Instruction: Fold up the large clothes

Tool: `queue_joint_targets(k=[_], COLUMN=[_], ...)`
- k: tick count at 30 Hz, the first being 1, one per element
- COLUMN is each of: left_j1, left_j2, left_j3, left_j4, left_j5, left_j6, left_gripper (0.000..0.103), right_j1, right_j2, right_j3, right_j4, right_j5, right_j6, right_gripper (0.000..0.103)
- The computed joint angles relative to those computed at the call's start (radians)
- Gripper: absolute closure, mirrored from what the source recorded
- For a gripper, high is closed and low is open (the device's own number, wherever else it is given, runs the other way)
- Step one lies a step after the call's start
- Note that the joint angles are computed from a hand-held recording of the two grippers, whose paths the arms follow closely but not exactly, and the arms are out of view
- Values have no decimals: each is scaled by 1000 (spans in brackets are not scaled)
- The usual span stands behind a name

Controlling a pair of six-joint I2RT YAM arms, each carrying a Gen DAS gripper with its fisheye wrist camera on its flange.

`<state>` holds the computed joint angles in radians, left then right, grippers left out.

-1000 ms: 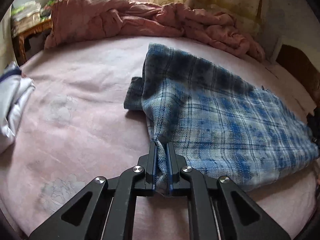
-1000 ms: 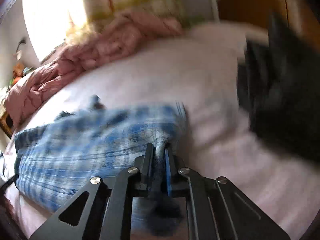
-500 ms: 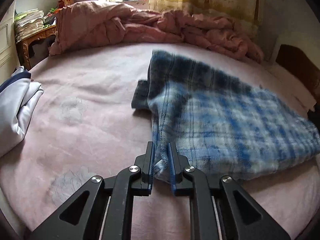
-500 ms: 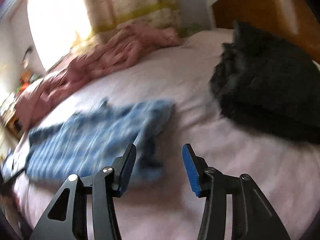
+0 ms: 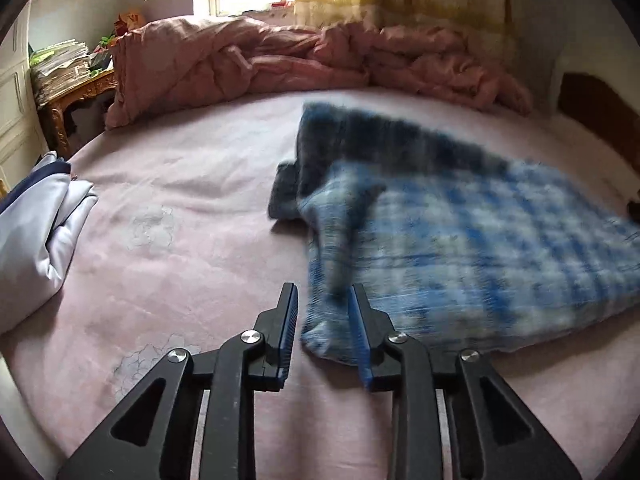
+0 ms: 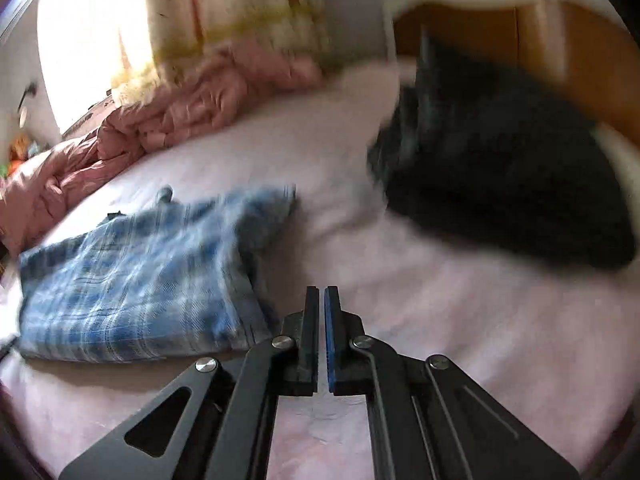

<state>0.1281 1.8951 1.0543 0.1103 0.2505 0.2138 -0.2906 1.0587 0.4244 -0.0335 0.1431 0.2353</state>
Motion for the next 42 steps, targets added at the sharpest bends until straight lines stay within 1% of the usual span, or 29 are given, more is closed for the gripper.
queue_joint_targets(k=[1, 3, 5, 6, 8, 9, 10, 11, 13, 15, 16, 17, 18, 19, 20, 22, 24, 25, 26, 28, 30, 31, 32, 33, 35, 39, 40, 41, 42], left_j1=[-3, -15, -27, -31, -35, -35, -31, -28, -20, -19, -22, -24, -31, -37, -47, -59, -66, -68, -71, -65, -34, -14, -2, 7, 0, -38, -45, -51, -54], left_j2=[-19, -63, -99, -118, -161, -181, -198, -210, -224, -227, -231, -228, -227, -225, -222, -217, -213, -207, -188, -137, -49, -7, 13, 33, 62, 129, 134, 118, 92], left_j3=[-19, -72, -110, -131, -181, -203, -220, -224, -225, -221, -222, -221, -222, -220, -217, -222, -228, -221, -195, -134, -28, 18, 36, 56, 92, 165, 177, 164, 131], left_j4=[15, 69, 97, 111, 153, 167, 173, 162, 127, 93, 80, 74, 71, 63, 55, 56, 56, 34, -20, -131, -293, -348, -350, -345, -332, -269, -268, -252, -220], left_j5=[-1, -7, -12, -3, 21, 36, 60, 85, 134, 164, 172, 180, 181, 176, 166, 153, 157, 167, 188, 248, 383, 450, 474, 490, 477, 384, 360, 307, 248], left_j6=[-1, -2, -12, -13, -2, 3, 5, 0, -23, -35, -36, -34, -29, -22, -14, -10, -17, -14, -9, -30, -77, -113, -160, -199, -251, -353, -366, -380, -388], left_gripper=[77, 77, 77, 77, 77, 76, 68, 57, 48, 38, 31, 30, 29, 27, 24, 10, 5, 2, 1, 1, 1, 1, 1, 1, 1, 3, 15, 55, 74], right_j1=[13, 18, 70, 122, 207, 235, 262, 297, 359, 399, 415, 431, 448, 464, 473, 465, 436, 410, 395, 364, 324, 304, 271, 243, 209, 152, 144, 142, 150], right_j2=[-32, -85, -93, -88, -86, -83, -94, -109, -93, -93, -99, -104, -105, -108, -111, -107, -86, -81, -73, -29, 30, 60, 105, 136, 180, 285, 312, 328, 346], right_j3=[-7, -18, -11, -6, 0, 5, -3, -3, -4, -5, -13, -18, -21, -25, -30, -34, -36, -43, -48, -60, -68, -73, -77, -83, -90, -32, -14, 2, 33], right_j4=[-9, -28, -46, -49, -53, -53, -53, -65, -48, -55, -52, -55, -58, -61, -58, -56, -42, -33, -22, 16, 70, 102, 151, 193, 259, 288, 297, 292, 260], right_j5=[3, -79, -58, -10, 36, 31, 35, 46, 74, 87, 95, 109, 130, 153, 167, 152, 103, 61, 39, -2, -81, -124, -184, -216, -219, -196, -185, -175, -143], right_j6=[2, 20, 13, 9, 27, 41, 56, 74, 101, 130, 145, 157, 168, 179, 186, 201, 225, 250, 271, 349, 394, 408, 421, 428, 438, 461, 463, 454, 438], right_gripper=[99, 99, 99, 99, 99, 99, 99, 98, 97, 87, 76, 65, 59, 50, 48, 46, 35, 28, 23, 19, 19, 19, 19, 19, 19, 19, 19, 24, 34])
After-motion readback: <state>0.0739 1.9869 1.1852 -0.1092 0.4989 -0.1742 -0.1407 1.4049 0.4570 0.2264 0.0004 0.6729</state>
